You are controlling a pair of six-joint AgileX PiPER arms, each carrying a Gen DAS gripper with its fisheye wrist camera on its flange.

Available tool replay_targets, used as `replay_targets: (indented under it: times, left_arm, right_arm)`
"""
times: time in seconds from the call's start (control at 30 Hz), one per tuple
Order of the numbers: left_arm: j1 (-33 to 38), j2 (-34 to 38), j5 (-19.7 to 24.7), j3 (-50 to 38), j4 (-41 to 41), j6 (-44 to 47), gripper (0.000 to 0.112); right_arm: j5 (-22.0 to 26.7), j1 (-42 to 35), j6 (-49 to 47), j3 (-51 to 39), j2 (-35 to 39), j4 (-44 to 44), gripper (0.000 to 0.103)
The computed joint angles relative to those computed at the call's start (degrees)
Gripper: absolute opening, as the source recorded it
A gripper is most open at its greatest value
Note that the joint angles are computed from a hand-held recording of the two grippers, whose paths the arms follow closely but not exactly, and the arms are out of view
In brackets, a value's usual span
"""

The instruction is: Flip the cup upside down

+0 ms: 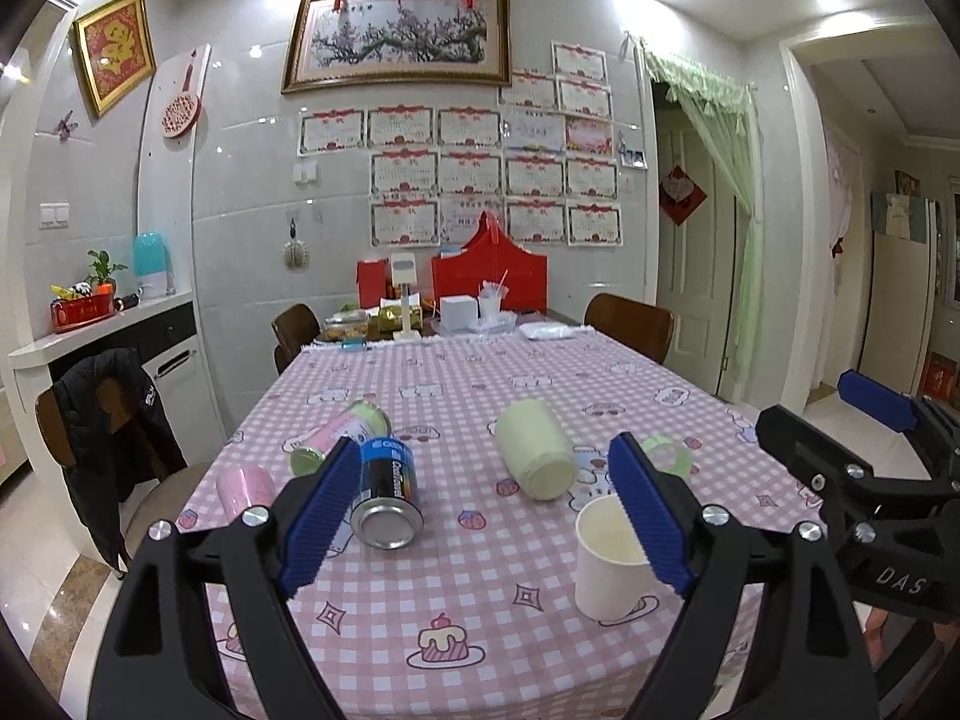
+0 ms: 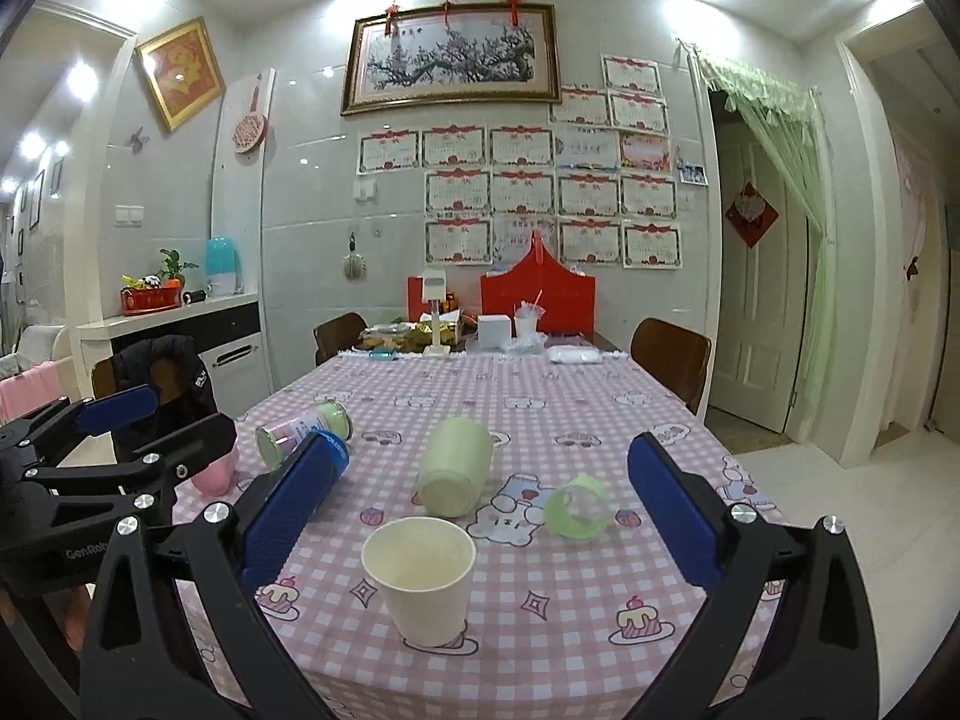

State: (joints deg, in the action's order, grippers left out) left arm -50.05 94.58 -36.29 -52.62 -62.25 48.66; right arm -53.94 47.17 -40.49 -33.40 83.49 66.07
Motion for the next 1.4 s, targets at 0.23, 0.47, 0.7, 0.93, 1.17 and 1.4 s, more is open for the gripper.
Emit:
replay_targets:
  times: [0.23,0.47,0.7,0.93,1.17,1.4]
  left_arm:
    - [-1.0,-0.8,-1.9,0.6,0.6,-0.4,0.083]
    - [-2.4,-0.6,-5.2,1.4,0.3,-0.5,0.083]
    - [-2.6,-0.6,-6.7,1.7,0.9,-1.0,0.083]
    - [-2.9,-0.5,-7.7,1.8,0.8,-1.0,0.083]
    - [-2.9,-0.6,-7.7,1.8,0.7,-0.9,0.083]
    - [-2.5,-0.8,-7.6,2.0,1.1,-1.1,0.083]
  right_arm:
    - [-0.6,0.4,0.1,-0.4,0.5,-0.7,0.095]
    - [-1.2,1.1,0.6,-0.4,0.9,-0.7,0.095]
    - [-1.2,1.0,1.2,-0.2,0.9,-1.2,0.095]
    - [-1.3,1.0,1.2,-0.1,0.8,-1.2,0.095]
    - [-1.3,1.1,1.6,0.3,0.8,-1.4,0.095]
    - [-1.3,1.2,1.7,0.3,0.9,-1.3,0.095]
